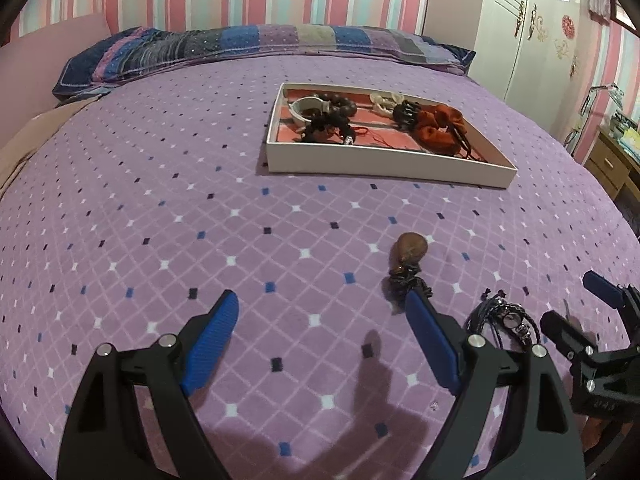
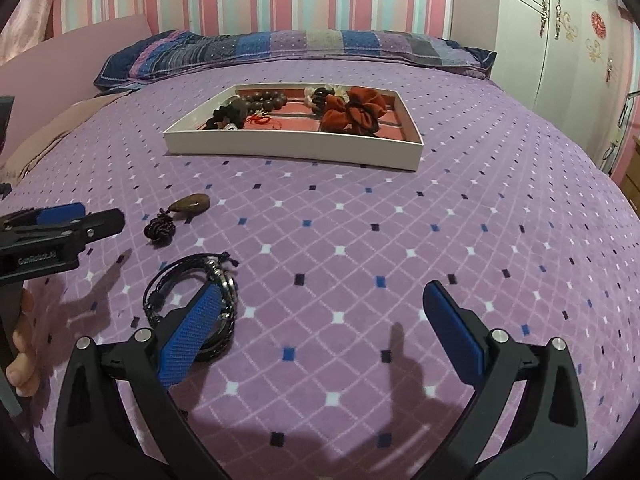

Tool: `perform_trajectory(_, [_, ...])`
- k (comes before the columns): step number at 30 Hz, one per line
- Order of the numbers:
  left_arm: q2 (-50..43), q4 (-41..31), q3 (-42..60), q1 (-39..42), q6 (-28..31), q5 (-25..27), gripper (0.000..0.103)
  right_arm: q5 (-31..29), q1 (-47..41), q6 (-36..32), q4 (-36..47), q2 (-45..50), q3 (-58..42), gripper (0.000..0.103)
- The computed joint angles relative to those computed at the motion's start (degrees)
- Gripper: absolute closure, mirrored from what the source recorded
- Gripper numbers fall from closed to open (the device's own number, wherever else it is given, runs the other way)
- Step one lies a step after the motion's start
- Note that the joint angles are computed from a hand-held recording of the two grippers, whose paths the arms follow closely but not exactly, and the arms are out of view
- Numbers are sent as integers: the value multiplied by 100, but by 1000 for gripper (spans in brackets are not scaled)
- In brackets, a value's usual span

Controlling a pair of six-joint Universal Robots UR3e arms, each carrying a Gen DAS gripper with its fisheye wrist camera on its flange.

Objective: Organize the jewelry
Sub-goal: 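Move both open tools back toward the pendant and leather bracelet, then grasp the brown pendant cord with the left tool while the right tool grasps the leather bracelet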

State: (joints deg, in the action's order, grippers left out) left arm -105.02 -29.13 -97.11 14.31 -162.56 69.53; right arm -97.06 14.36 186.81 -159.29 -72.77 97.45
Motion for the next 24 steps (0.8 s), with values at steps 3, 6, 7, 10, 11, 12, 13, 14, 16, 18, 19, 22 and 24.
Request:
perform_trajectory(3, [-22,-27,36,-36,8,-39,19,28,23,-20,7,20,5,5])
perform_trajectory(6, [-77,-100,103,-52,58,-110,19,-23,82,-51,18,81,-22,5])
perform_trajectory(7, [-91,-122,116,-41,79,-137,19,-31,91,-56,30,97,-31,6])
perform_trajectory(10, [-162,-274,234,-1,99,-269,19,-5,80,-32,80,142,-56,7])
perform_trajectory(11, [-174,-267,251,-12,114,-287,19,5,71,-26,95,158,-67,7])
perform_trajectory(12, [-187,-245,269,-38,120,-267,19,23,54,-17,120,174,-79,7])
perform_trajectory(13, [-192,-210,274,-69,138,-251,19,27,51,-5,132,191,-95,8])
perform_trajectory(14, [-197,-185,276,-92,142,-246,19,18,48,5,140,205,-108,8])
perform_trajectory(16, [-234,-156,315,-153,151,-255,19,34,36,4,169,231,-136,9])
perform_trajectory(18, [-345,-192,439,-218,128,-263,19,71,30,4,185,242,-137,10])
perform_trajectory(19, [-397,-218,491,-243,118,-257,19,79,32,-1,190,251,-135,11])
perform_trajectory(22, [-684,-507,834,-334,150,-259,19,160,26,-31,245,286,-152,16])
perform_trajectory(24, [-807,-677,994,-364,182,-237,19,157,34,-41,217,305,-153,18])
